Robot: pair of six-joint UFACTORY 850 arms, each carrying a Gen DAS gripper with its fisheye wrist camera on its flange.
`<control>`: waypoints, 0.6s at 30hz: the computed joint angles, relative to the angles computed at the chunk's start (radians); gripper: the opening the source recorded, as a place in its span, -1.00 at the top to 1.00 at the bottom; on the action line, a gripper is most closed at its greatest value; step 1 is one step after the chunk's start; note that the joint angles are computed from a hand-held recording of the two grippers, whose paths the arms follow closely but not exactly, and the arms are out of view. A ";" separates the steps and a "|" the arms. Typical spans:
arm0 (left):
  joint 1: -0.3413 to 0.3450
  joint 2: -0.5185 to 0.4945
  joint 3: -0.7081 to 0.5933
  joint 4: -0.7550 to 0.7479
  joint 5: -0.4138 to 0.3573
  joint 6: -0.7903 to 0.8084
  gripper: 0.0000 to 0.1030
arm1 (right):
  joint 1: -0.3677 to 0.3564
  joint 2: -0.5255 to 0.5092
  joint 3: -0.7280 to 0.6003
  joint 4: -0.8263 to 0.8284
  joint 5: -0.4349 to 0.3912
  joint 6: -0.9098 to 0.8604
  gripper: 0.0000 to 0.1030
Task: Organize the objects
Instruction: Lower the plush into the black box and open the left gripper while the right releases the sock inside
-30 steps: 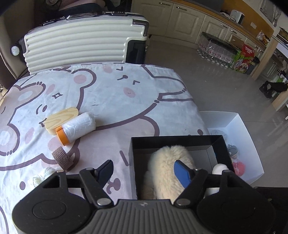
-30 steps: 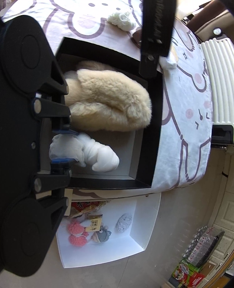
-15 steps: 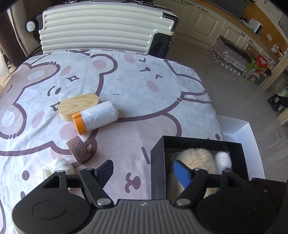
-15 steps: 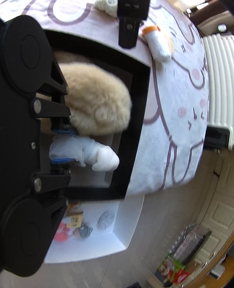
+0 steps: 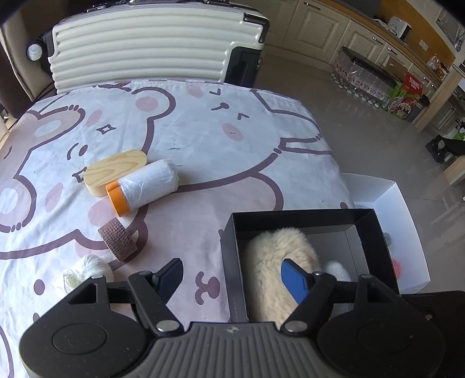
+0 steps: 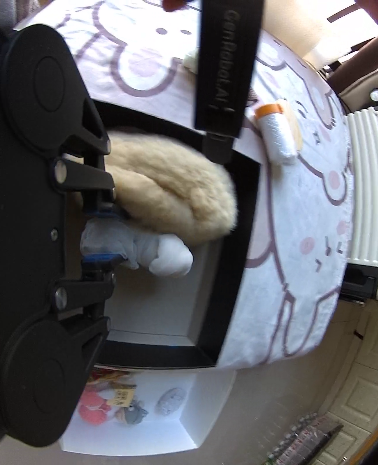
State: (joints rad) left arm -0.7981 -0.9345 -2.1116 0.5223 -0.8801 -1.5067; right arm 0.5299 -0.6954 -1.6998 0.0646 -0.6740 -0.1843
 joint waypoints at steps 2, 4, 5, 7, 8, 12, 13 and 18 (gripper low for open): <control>-0.003 -0.013 -0.023 -0.012 -0.012 0.020 -0.46 | -0.004 0.005 0.005 0.028 -0.042 -0.048 0.53; -0.005 -0.024 -0.041 -0.022 -0.019 0.036 -0.46 | -0.004 0.011 0.015 0.041 -0.073 -0.077 0.52; -0.006 -0.028 -0.048 -0.026 -0.021 0.045 -0.46 | -0.003 0.010 0.017 0.049 -0.084 -0.086 0.49; -0.008 -0.034 -0.061 -0.030 -0.025 0.060 -0.46 | -0.003 0.009 0.021 0.070 -0.098 -0.108 0.36; -0.008 -0.037 -0.066 -0.031 -0.029 0.064 -0.46 | -0.002 0.012 0.026 0.074 -0.097 -0.114 0.32; -0.009 -0.043 -0.077 -0.035 -0.040 0.068 -0.46 | -0.003 0.033 0.042 0.061 -0.059 -0.075 -0.08; -0.010 -0.044 -0.081 -0.036 -0.045 0.069 -0.47 | -0.007 0.037 0.041 0.070 -0.055 -0.070 -0.09; -0.016 -0.046 -0.092 -0.032 -0.060 0.064 -0.47 | -0.010 0.095 0.086 0.040 0.007 -0.008 -0.20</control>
State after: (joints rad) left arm -0.8141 -0.9809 -2.2034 0.4900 -0.9397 -1.4423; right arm 0.5201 -0.6008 -1.6138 0.1043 -0.6671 -0.1926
